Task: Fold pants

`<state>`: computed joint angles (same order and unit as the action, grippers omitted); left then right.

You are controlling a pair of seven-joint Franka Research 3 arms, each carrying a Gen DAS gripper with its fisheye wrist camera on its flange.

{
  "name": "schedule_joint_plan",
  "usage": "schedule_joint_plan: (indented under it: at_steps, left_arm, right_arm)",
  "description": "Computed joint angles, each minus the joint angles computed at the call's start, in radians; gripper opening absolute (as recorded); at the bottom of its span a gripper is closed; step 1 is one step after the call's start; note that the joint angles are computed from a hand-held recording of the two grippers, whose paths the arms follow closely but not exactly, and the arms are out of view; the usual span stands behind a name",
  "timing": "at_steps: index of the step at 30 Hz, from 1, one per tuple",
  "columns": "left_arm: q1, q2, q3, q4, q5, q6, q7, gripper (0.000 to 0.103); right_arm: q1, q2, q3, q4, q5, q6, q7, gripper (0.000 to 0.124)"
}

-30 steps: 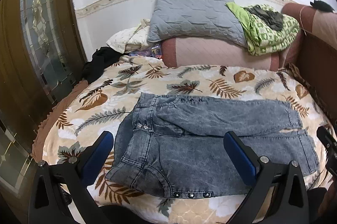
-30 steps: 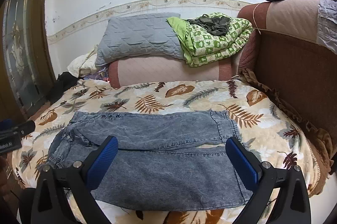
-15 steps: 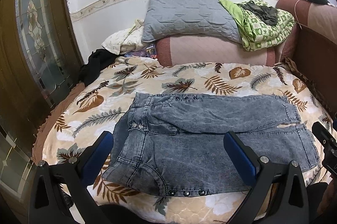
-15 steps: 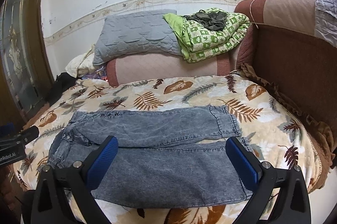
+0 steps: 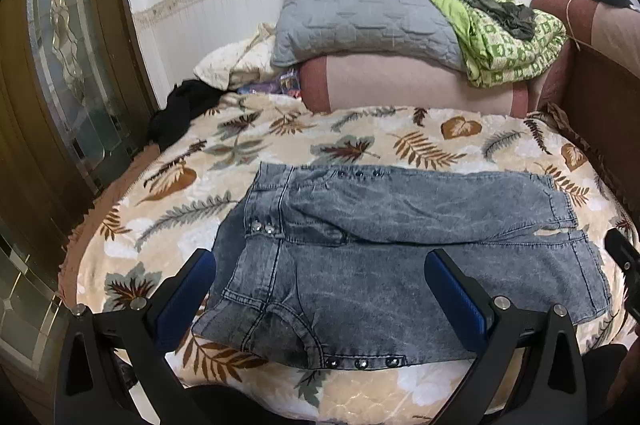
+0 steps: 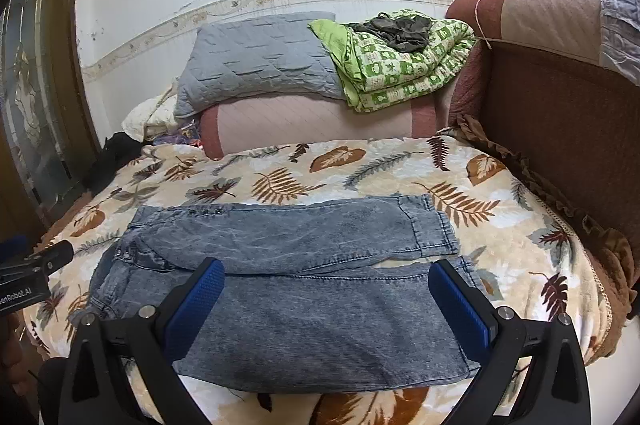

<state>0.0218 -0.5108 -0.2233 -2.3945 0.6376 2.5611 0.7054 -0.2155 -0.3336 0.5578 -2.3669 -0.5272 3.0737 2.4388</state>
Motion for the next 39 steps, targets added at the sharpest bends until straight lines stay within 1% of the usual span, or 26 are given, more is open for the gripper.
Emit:
schedule_joint_plan:
  at_steps: [4, 7, 9, 11, 13, 18, 22, 24, 25, 26, 28, 29, 31, 33, 36, 38, 39]
  left_arm:
    - [0.033, 0.029, 0.02, 0.01, 0.005, -0.028, -0.006, 0.103]
    - [0.063, 0.048, 0.039, 0.018, 0.01, -0.056, -0.024, 0.103]
    - [0.087, 0.065, 0.048, 0.028, 0.022, -0.075, -0.042, 0.103]
    - [0.098, 0.079, 0.059, 0.037, 0.026, -0.091, -0.048, 0.103]
    - [0.108, 0.094, 0.071, 0.042, 0.033, -0.091, -0.051, 0.103]
    - [0.116, 0.153, 0.081, 0.081, 0.045, -0.115, -0.042, 0.103]
    - [0.107, 0.223, 0.095, 0.132, 0.035, -0.132, -0.014, 0.103]
    - [0.099, 0.275, 0.112, 0.178, 0.004, -0.148, 0.034, 0.103]
    - [0.096, 0.301, 0.121, 0.201, -0.014, -0.153, 0.058, 0.103]
    - [0.095, 0.329, 0.13, 0.227, -0.028, -0.157, 0.081, 0.103]
    - [0.096, 0.402, 0.145, 0.303, -0.065, -0.192, 0.136, 0.103]
    - [0.097, 0.445, 0.154, 0.351, -0.089, -0.216, 0.169, 0.103]
    - [0.104, 0.539, 0.171, 0.464, -0.14, -0.274, 0.236, 0.103]
    - [0.11, 0.619, 0.184, 0.571, -0.151, -0.335, 0.251, 0.103]
    - [0.128, 0.751, 0.201, 0.754, -0.224, -0.401, 0.29, 0.103]
    - [0.142, 0.825, 0.202, 0.857, -0.281, -0.433, 0.325, 0.103]
    - [0.146, 0.88, 0.205, 0.933, -0.303, -0.46, 0.323, 0.103]
  right_arm:
    - [-0.027, 0.004, 0.007, 0.01, -0.028, -0.028, 0.019, 0.103]
    - [-0.002, 0.02, -0.04, 0.014, -0.032, -0.046, 0.025, 0.103]
    - [-0.015, 0.03, -0.044, 0.025, -0.069, -0.073, 0.058, 0.103]
    - [0.003, 0.049, -0.075, 0.036, -0.087, -0.096, 0.066, 0.103]
    - [0.016, 0.067, -0.101, 0.046, -0.11, -0.115, 0.086, 0.103]
    - [0.073, 0.137, -0.181, 0.088, -0.13, -0.16, 0.079, 0.103]
    - [0.129, 0.216, -0.247, 0.147, -0.108, -0.191, 0.029, 0.103]
    - [0.163, 0.274, -0.29, 0.199, -0.039, -0.209, -0.053, 0.103]
    - [0.175, 0.295, -0.304, 0.221, -0.023, -0.22, -0.07, 0.103]
    - [0.188, 0.32, -0.32, 0.25, 0.009, -0.24, -0.099, 0.103]
    - [0.207, 0.378, -0.349, 0.319, 0.087, -0.266, -0.166, 0.103]
    - [0.216, 0.398, -0.361, 0.343, 0.101, -0.271, -0.176, 0.103]
    - [0.232, 0.462, -0.384, 0.427, 0.148, -0.31, -0.219, 0.103]
    - [0.245, 0.515, -0.402, 0.495, 0.194, -0.331, -0.263, 0.103]
    - [0.272, 0.609, -0.436, 0.623, 0.232, -0.383, -0.302, 0.103]
    - [0.289, 0.668, -0.458, 0.705, 0.256, -0.417, -0.329, 0.103]
    - [0.296, 0.694, -0.467, 0.742, 0.272, -0.431, -0.344, 0.103]
